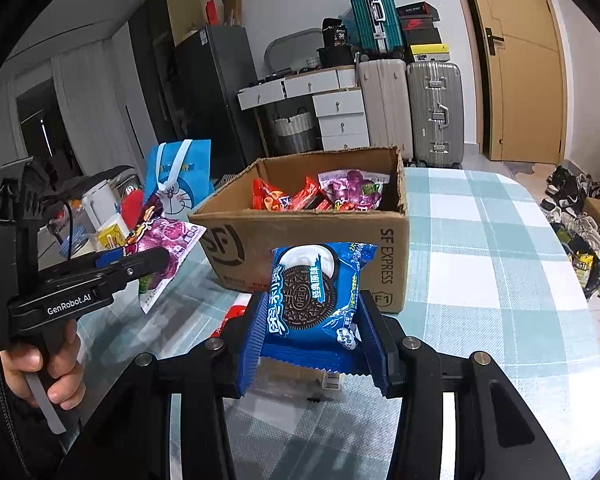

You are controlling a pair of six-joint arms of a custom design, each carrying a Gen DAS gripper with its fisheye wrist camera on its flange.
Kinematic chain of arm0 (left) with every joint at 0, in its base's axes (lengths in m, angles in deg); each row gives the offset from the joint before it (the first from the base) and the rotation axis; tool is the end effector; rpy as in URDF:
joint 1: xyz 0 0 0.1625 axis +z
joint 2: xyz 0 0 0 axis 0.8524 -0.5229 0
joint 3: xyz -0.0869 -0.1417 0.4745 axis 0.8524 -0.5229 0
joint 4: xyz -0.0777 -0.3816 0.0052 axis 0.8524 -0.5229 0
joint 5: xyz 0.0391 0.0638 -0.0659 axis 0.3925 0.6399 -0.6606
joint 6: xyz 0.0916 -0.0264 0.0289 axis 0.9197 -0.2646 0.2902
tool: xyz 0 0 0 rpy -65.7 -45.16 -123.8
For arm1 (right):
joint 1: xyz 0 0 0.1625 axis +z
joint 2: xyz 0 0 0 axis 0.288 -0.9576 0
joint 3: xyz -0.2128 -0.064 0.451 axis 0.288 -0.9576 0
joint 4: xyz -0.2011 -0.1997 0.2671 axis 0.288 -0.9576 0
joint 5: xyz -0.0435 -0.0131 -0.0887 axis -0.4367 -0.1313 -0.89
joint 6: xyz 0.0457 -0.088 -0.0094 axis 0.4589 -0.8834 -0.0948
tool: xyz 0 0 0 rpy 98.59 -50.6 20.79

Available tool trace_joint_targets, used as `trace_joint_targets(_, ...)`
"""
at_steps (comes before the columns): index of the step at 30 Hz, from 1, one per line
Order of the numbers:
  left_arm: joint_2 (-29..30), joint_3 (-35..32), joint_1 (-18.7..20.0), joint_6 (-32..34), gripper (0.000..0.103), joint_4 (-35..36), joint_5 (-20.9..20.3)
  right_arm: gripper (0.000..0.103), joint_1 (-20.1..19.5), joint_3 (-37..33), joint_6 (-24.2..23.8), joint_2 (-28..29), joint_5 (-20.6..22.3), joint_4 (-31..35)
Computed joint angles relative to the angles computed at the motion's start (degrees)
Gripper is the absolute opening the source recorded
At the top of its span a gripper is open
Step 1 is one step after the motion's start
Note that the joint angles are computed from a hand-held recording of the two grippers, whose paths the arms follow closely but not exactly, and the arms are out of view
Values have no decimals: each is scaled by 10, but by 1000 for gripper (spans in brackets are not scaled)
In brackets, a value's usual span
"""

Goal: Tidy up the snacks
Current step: 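Carry both held bags over the box and release them inside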

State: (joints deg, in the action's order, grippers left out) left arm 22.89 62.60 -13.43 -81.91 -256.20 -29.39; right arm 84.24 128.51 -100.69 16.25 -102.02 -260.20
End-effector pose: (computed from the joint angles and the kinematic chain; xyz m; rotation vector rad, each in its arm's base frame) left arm -0.2141 -0.4897 0.1569 0.8234 2.4163 -0.9890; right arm 0.1715 -0.3968 0.1946 0.4654 -2.3792 1.1295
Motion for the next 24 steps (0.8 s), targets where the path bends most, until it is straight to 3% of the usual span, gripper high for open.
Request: trace_joint_targets(24,-9,-10,-15,6,43,2,-15,45,34,-23,-11,-32,-18,13)
